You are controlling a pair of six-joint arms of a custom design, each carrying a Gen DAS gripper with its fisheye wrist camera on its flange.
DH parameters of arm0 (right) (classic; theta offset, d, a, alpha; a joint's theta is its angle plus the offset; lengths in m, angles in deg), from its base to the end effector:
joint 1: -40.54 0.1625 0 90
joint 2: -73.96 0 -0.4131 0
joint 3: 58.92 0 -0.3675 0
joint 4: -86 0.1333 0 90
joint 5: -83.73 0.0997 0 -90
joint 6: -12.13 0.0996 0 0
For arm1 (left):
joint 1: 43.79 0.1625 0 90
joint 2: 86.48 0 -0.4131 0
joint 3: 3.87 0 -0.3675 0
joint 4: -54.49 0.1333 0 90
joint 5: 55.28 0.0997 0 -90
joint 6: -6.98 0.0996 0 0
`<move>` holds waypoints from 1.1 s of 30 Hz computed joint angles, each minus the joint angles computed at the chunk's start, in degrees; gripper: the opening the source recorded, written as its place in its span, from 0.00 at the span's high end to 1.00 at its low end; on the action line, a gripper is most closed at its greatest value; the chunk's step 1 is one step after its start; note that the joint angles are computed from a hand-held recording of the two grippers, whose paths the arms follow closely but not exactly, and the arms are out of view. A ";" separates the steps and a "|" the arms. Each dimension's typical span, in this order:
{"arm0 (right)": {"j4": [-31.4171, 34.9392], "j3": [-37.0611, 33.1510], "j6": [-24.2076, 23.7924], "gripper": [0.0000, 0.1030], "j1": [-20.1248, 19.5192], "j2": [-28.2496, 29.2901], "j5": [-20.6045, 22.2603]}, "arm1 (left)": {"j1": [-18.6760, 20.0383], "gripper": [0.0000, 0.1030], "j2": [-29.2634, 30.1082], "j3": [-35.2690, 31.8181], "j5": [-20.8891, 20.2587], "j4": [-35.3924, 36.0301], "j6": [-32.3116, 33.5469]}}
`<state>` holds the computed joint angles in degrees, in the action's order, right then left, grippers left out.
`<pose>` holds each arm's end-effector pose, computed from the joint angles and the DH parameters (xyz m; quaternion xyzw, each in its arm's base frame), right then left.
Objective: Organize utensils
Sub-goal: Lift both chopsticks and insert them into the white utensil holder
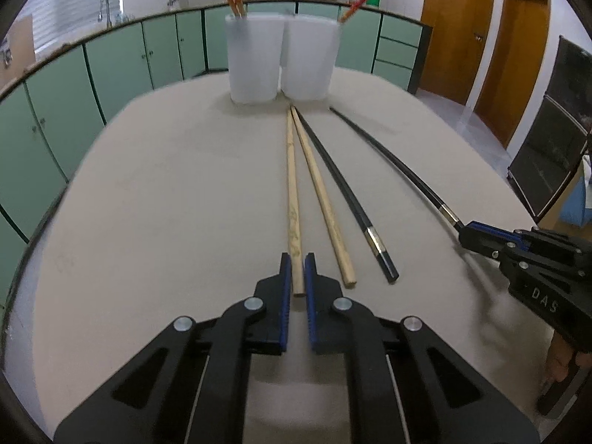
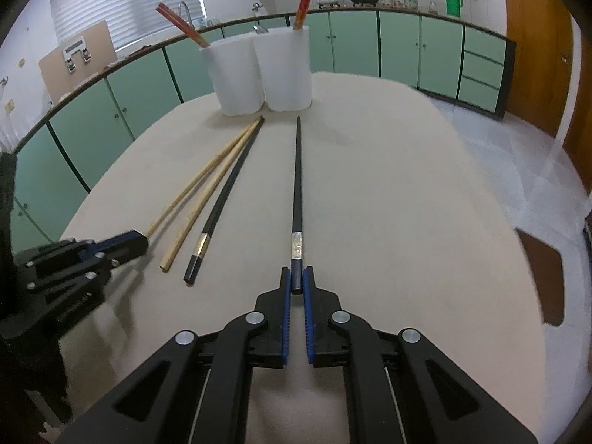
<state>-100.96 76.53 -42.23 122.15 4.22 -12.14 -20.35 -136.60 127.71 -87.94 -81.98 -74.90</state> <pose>0.0589 -0.4442 0.1821 0.3629 -0.8908 0.2040 0.1821 -0.2534 -0.3465 0.0149 0.0314 0.8486 -0.3686 0.3783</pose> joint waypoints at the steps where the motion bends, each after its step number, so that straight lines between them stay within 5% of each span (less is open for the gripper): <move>1: 0.13 0.03 -0.32 0.94 0.26 -0.65 0.21 | -0.75 0.94 -0.81 -0.11 0.63 1.91 -0.77; 13: 7.05 -3.52 -2.05 0.94 5.87 -9.70 5.63 | -7.12 0.94 -10.13 -4.22 10.26 20.93 -6.44; 19: 13.58 -8.69 -0.60 0.94 9.61 -11.00 8.21 | -7.28 0.94 -12.97 -5.83 15.24 21.31 -2.58; 33: 27.10 -24.49 4.41 0.94 17.87 -6.26 8.56 | -5.23 0.94 -12.25 -7.55 22.19 -7.41 27.71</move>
